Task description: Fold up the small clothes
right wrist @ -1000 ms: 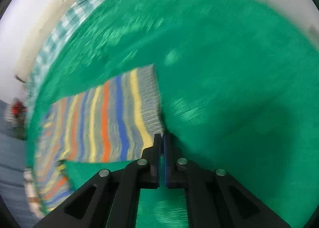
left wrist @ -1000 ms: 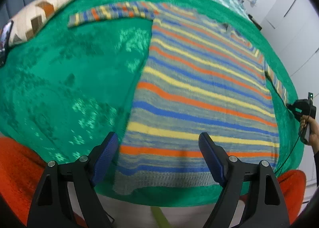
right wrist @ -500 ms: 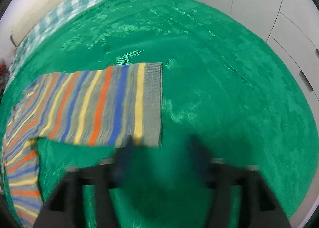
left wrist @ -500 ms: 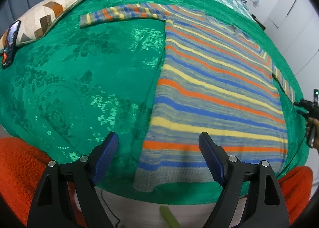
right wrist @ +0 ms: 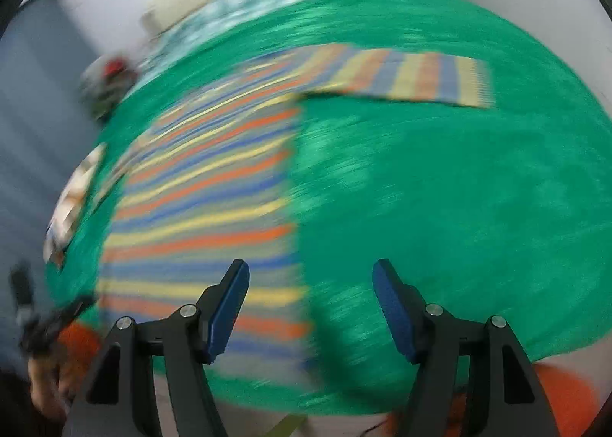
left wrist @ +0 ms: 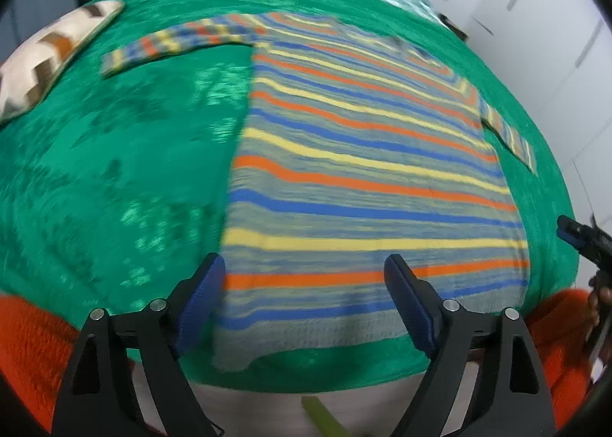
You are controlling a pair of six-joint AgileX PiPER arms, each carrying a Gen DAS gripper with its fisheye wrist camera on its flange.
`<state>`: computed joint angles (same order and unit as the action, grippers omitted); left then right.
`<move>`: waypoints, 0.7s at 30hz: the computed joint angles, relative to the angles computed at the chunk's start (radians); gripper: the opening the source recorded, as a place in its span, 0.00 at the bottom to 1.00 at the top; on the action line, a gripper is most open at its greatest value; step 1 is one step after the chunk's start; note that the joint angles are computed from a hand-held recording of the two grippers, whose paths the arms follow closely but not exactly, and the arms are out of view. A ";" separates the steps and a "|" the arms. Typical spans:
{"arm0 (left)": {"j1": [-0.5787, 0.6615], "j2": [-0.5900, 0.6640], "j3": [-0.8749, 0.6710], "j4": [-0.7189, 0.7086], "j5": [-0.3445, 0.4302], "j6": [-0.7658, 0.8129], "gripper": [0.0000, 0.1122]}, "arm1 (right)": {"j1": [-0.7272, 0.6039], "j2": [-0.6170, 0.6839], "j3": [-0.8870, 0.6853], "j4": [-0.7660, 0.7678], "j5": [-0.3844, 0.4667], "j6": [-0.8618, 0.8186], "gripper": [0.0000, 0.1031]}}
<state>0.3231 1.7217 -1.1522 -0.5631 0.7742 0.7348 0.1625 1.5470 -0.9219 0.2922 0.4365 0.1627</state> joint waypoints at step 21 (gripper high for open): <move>0.033 -0.053 0.102 0.020 -0.003 0.025 0.77 | 0.201 -0.069 0.168 -0.275 -0.036 0.430 0.65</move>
<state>0.3557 1.6690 -1.0500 -0.5435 0.7708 0.7597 0.3632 1.4778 -0.7536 0.0172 0.4004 0.5930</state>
